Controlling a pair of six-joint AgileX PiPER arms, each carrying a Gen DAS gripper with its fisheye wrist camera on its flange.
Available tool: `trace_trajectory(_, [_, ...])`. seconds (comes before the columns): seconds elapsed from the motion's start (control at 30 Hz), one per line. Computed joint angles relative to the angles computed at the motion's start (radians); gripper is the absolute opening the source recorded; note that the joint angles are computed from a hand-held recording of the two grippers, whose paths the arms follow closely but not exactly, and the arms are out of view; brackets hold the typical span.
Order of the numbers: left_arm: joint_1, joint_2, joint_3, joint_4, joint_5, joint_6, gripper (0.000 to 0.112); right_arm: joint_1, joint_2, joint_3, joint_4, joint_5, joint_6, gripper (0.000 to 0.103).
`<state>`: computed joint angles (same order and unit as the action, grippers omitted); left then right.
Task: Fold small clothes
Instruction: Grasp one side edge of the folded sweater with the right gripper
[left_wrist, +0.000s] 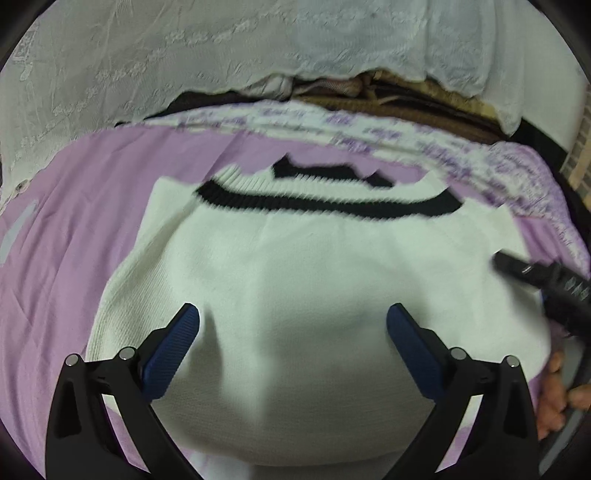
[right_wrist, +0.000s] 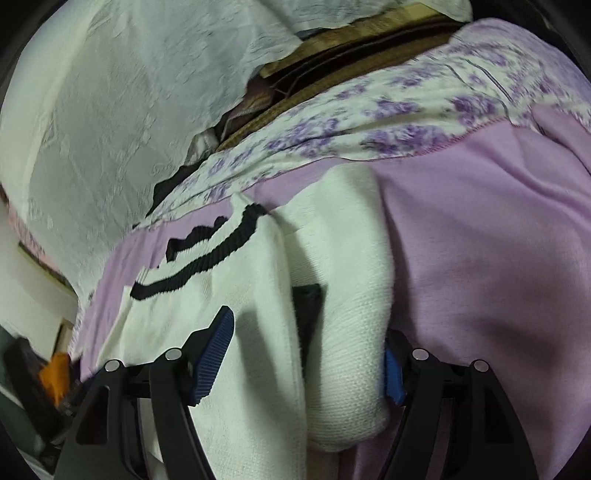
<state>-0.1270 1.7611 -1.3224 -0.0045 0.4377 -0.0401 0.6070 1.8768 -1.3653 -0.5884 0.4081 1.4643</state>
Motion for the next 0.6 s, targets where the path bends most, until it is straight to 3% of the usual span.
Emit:
trace_trajectory(0.07, [-0.021,-0.011,-0.005,0.005,-0.003,-0.003,0.099,-0.004,-0.005,0.010,0.001,-0.017,0.000,0.066])
trace_trajectory(0.2, [-0.081,0.047,-0.056,0.166,0.036,-0.147,0.099,-0.033,-0.023,0.059,0.040,-0.098,-0.010,0.066])
trace_trajectory(0.37, [-0.069,0.074,-0.063,0.114,0.041,-0.098,0.099,-0.061,-0.020,0.082,0.115,-0.170,-0.072,0.066])
trace_trajectory(0.43, [-0.079,0.066,-0.040,0.163,0.020,-0.139,0.099,-0.062,-0.025,0.092,0.098,-0.176,-0.043,0.060])
trace_trajectory(0.5, [-0.087,0.053,-0.017,0.215,0.001,-0.181,0.099,-0.056,-0.030,0.102,0.036,-0.165,0.040,0.043])
trace_trajectory(0.6, [-0.095,0.031,0.020,0.289,-0.034,-0.250,0.099,-0.048,-0.043,0.124,-0.044,-0.188,0.122,0.035])
